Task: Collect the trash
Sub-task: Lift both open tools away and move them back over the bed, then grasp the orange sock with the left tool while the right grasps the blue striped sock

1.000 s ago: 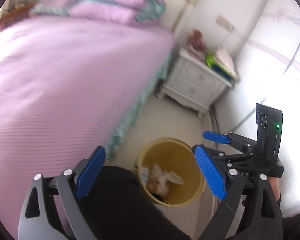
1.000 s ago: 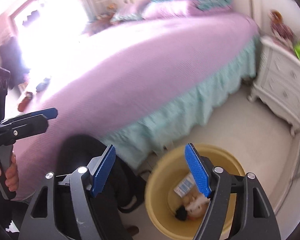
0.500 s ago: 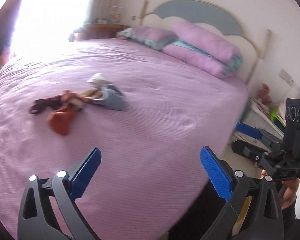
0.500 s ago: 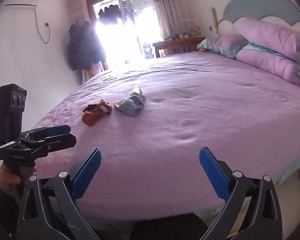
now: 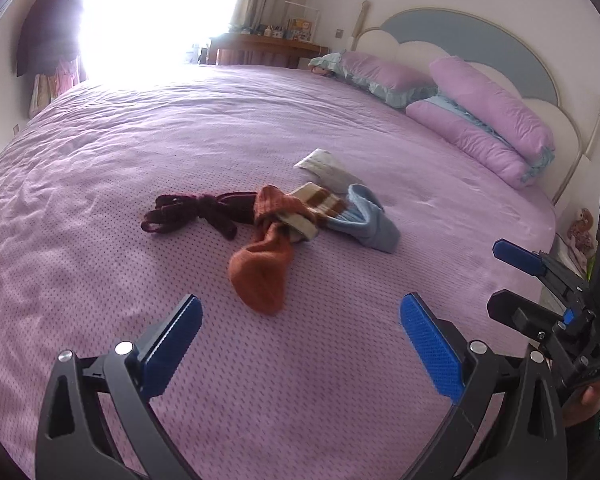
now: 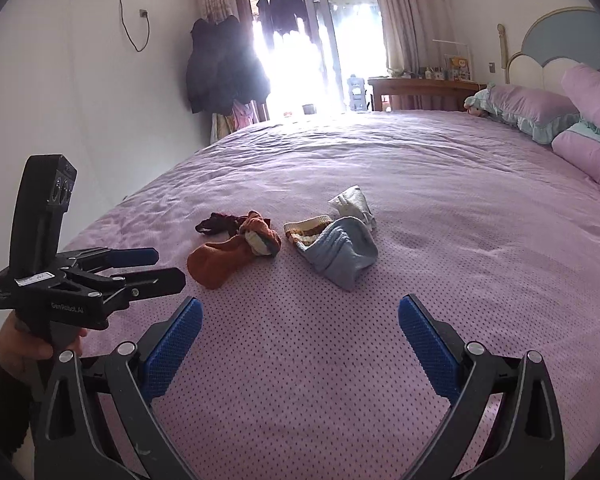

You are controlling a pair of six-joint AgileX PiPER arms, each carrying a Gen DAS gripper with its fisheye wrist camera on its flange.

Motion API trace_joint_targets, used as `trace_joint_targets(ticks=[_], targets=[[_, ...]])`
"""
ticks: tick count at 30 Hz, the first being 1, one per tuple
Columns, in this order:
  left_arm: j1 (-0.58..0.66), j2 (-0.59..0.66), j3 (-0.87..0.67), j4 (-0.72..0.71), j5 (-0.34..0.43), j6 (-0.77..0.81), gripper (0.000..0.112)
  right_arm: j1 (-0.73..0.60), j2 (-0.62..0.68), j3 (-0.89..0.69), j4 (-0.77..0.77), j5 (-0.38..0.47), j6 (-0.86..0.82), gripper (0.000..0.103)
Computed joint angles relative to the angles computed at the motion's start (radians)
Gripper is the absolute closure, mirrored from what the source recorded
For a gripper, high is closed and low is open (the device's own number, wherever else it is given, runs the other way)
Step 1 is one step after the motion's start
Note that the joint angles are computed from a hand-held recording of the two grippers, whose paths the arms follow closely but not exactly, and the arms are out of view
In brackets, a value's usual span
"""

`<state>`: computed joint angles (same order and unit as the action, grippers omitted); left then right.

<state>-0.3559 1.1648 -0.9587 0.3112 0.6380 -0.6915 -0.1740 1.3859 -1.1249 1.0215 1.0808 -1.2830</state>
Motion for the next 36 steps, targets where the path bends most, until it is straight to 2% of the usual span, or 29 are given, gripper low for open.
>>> trace_joint_targets(ticks=[5, 10, 11, 12, 14, 16, 17, 19, 22, 27, 31, 36], targets=[[0.123, 0.093, -0.032, -0.160, -0.065, 0.190, 0.013, 0.084, 0.073, -0.051, -0.020, -0.053, 0.020, 0.008], [0.189, 0.183, -0.070, -0.246, -0.103, 0.289, 0.014, 0.129, 0.130, -0.091, -0.027, -0.085, 0.032, 0.008], [0.196, 0.195, -0.077, -0.258, -0.103, 0.300, 0.017, 0.135, 0.138, -0.096, -0.030, -0.091, 0.035, 0.008], [0.206, 0.209, -0.086, -0.285, -0.100, 0.326, 0.021, 0.138, 0.147, -0.103, -0.032, -0.094, 0.039, 0.008], [0.235, 0.243, -0.109, -0.382, -0.082, 0.413, 0.052, 0.146, 0.164, -0.116, -0.041, -0.096, 0.047, 0.008], [0.223, 0.251, -0.114, -0.340, -0.074, 0.375, 0.061, 0.155, 0.174, -0.123, -0.051, -0.103, 0.054, 0.008], [0.215, 0.251, -0.115, -0.329, -0.072, 0.375, 0.075, 0.157, 0.177, -0.126, -0.055, -0.106, 0.057, 0.008], [0.220, 0.251, -0.115, -0.388, -0.067, 0.441, 0.096, 0.161, 0.187, -0.137, -0.063, -0.101, 0.063, 0.008], [0.216, 0.239, -0.103, -0.374, -0.080, 0.419, 0.101, 0.173, 0.208, -0.159, -0.080, -0.102, 0.089, 0.008], [0.248, 0.141, -0.043, -0.494, -0.101, 0.527, 0.101, 0.180, 0.273, -0.234, -0.114, -0.074, 0.176, 0.008], [0.283, 0.076, -0.015, -0.598, -0.092, 0.616, 0.101, 0.244, 0.360, -0.351, -0.223, -0.092, 0.327, 0.008], [0.321, 0.053, -0.004, -0.679, -0.077, 0.683, 0.101, 0.301, 0.457, -0.480, -0.325, -0.095, 0.537, 0.009]])
